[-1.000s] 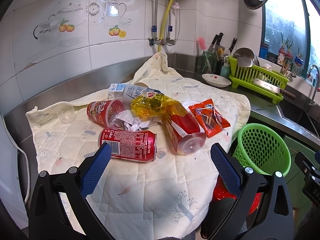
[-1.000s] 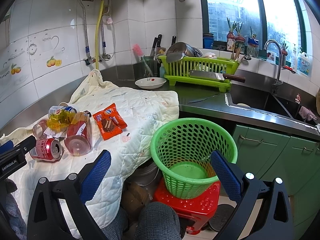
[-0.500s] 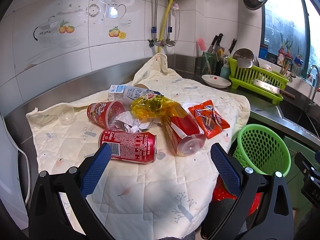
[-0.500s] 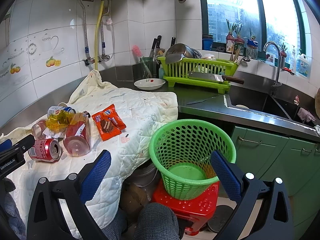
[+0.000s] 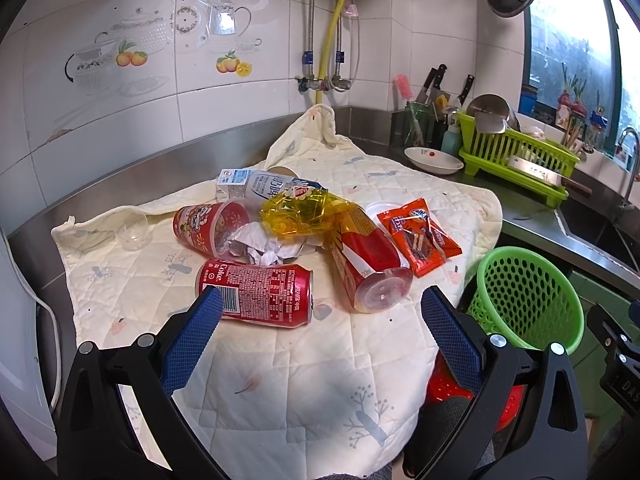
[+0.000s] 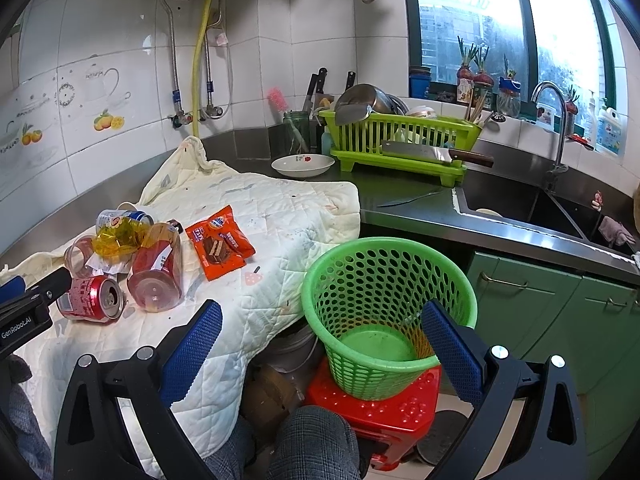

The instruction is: Collect trash

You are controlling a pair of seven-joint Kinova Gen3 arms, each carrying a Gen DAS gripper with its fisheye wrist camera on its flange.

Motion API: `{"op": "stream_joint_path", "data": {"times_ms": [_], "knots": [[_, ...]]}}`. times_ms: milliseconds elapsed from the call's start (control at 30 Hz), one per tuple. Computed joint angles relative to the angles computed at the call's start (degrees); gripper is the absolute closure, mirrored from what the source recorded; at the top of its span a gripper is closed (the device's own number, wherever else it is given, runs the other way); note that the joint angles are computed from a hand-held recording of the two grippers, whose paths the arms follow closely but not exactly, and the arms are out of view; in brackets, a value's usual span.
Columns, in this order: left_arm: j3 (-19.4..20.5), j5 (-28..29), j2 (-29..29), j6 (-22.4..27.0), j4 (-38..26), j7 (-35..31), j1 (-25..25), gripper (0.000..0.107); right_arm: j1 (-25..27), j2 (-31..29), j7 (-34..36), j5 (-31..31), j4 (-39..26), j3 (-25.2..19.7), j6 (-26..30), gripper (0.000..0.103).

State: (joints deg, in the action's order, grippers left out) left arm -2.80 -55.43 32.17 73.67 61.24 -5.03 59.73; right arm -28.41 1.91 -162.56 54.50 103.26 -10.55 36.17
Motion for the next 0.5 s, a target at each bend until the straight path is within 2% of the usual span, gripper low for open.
{"op": "stream_joint_path", "data": {"times_ms": [500], "knots": [[-0.53,2.12,1.56,0.47,-2.49,-2.32,-1.34,0.010,-0.50,2.76,3.64,-2.28,-1.68,1.98,-2.54,0.006]]}}
